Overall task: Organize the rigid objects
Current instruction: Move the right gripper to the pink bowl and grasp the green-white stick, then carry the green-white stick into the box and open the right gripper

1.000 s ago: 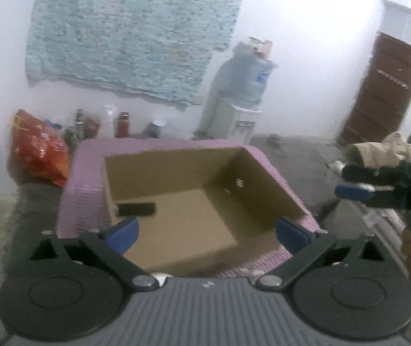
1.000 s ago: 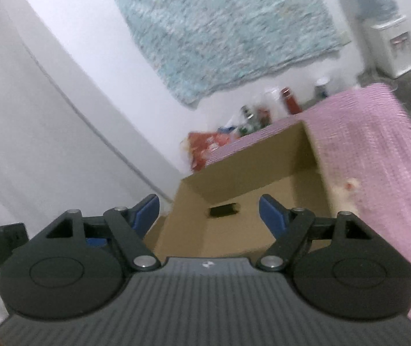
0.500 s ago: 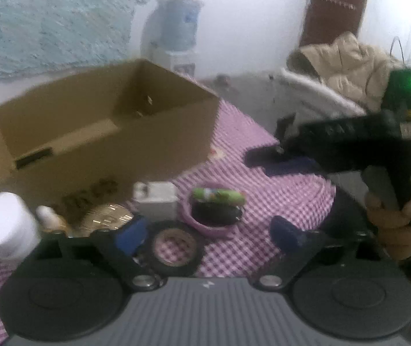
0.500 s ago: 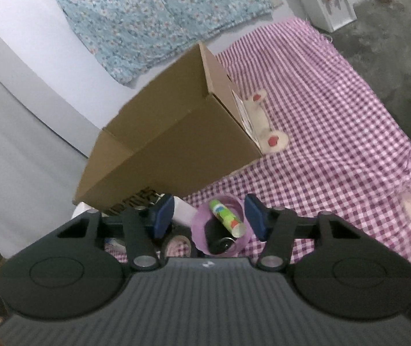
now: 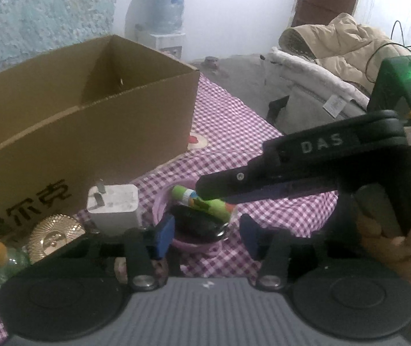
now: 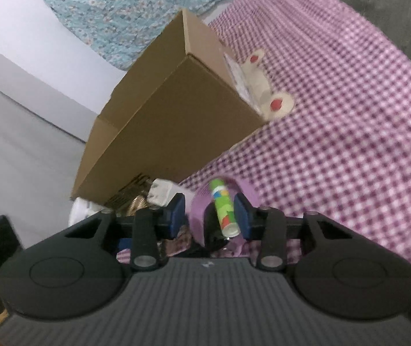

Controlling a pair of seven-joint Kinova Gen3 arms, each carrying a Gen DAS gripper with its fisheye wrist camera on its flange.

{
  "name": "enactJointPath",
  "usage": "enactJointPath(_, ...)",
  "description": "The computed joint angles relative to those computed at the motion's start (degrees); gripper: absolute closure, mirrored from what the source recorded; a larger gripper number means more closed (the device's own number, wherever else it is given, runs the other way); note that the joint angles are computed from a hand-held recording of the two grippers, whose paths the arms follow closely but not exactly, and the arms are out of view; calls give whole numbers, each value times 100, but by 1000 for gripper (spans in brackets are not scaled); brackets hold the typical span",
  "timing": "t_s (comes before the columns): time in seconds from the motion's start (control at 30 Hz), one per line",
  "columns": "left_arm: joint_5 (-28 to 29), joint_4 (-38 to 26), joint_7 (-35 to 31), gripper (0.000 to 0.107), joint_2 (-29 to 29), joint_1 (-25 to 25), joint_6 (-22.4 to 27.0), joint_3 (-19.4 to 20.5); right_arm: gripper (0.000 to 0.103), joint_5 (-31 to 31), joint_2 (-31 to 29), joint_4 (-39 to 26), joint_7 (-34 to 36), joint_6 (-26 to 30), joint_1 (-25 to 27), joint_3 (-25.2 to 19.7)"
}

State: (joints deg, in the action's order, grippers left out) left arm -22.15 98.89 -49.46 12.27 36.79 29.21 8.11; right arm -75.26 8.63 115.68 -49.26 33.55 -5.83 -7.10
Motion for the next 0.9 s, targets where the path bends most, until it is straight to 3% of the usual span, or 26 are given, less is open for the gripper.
enactJointPath(0.1,322,14,-315,58,12,-194,-63,119,66,-439,237,5,344,633,234,33)
enactJointPath(0.17,522,11,-488,58,28,-279,-101,155,66,-441,346,-39,280,723,227,58)
enactJointPath(0.4,659,-44,-622,72,103,-265,-125,68,66,111,546,-334,-431,422,70,-36)
enactJointPath(0.5,547,-103,-561,76,146,-181,-43,-10,74,360,543,-402,-724,154,-26,-116)
enactJointPath(0.63,568,-92,-612,76,155,-192,-108,-16,77,336,512,-384,-748,-26,6,-253)
enactJointPath(0.77,510,-110,-599,79,158,-129,-122,-39,87,49,453,-290,-465,-78,93,-340)
enactJointPath(0.9,402,-88,-511,79,136,-62,-151,-79,87,93,324,-252,-450,-181,-4,-300)
